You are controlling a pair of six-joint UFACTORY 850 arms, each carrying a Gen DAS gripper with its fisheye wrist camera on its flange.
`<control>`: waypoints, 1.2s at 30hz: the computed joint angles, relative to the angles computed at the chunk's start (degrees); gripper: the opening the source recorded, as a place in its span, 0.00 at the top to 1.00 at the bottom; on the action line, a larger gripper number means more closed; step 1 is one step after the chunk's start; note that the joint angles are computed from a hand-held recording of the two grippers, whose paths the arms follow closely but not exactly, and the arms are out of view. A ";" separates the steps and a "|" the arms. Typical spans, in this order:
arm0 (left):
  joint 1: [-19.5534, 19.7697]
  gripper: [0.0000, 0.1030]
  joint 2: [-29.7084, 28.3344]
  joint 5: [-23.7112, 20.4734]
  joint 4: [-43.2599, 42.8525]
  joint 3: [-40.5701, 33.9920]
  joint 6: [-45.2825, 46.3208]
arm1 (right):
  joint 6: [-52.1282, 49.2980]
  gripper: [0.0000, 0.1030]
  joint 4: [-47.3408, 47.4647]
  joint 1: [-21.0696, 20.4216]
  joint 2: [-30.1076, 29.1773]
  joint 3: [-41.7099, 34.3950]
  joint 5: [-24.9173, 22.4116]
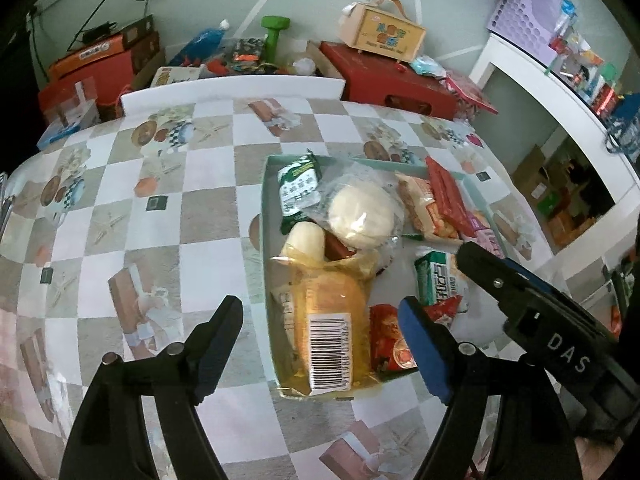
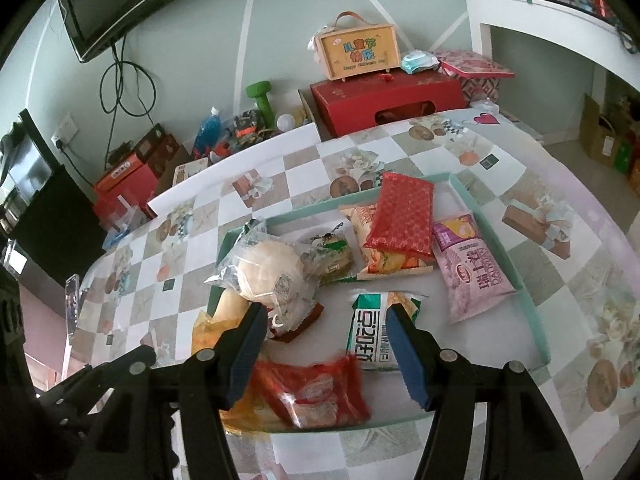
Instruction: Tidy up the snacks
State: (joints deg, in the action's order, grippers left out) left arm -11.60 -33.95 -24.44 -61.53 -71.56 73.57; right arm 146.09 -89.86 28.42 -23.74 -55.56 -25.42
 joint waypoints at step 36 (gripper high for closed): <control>6.59 0.02 1.87 18.70 1.46 6.56 -9.56 | -17.28 0.00 12.61 6.74 -6.99 -6.24 1.09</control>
State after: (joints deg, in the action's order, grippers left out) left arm -5.01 -32.08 -5.74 -60.07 -65.00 64.00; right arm 128.81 -77.25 35.16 -30.74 -61.81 -24.33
